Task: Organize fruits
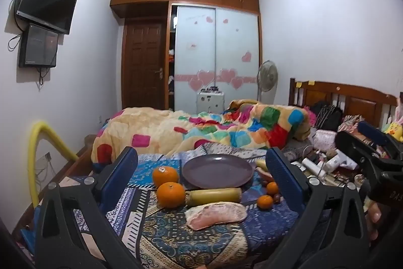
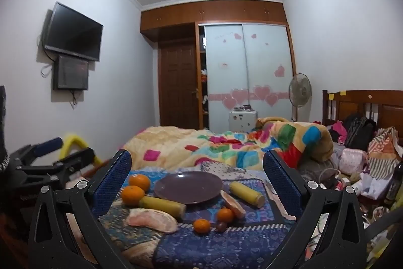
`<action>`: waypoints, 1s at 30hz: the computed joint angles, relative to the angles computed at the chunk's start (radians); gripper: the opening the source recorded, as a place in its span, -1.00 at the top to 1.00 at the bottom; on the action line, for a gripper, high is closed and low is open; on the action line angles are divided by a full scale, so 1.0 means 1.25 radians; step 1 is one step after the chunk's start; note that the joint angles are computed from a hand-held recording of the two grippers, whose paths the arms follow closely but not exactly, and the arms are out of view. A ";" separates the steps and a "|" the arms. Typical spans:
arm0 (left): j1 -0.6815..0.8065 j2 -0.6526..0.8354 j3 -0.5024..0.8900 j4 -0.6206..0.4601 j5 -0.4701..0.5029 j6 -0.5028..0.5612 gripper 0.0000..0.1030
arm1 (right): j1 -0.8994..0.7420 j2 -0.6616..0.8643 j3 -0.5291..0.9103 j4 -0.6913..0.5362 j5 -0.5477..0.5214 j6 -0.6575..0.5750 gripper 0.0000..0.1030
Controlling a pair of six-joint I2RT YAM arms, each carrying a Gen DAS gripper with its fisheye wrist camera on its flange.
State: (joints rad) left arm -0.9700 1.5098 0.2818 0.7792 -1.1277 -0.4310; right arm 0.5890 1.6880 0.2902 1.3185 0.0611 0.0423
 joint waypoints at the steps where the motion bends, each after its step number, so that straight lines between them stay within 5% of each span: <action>1: 0.023 0.003 0.002 -0.014 0.024 -0.007 -1.00 | -0.003 0.010 0.013 -0.013 0.005 -0.004 -1.00; 13: 0.372 0.145 0.023 0.007 0.405 -0.028 -1.00 | -0.121 0.102 0.176 -0.282 -0.064 -0.058 -1.00; 19: 0.462 0.264 0.093 0.002 0.509 0.013 -0.96 | -0.153 0.180 0.288 -0.417 -0.100 -0.075 -1.00; 30: 0.604 0.369 0.229 -0.107 0.698 0.046 -0.52 | -0.172 0.285 0.480 -0.610 -0.147 -0.148 -0.86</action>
State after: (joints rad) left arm -0.2151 1.9704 0.5679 0.6456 -0.2554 -0.3740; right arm 0.3739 2.0446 0.8908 0.5562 -0.1226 -0.1433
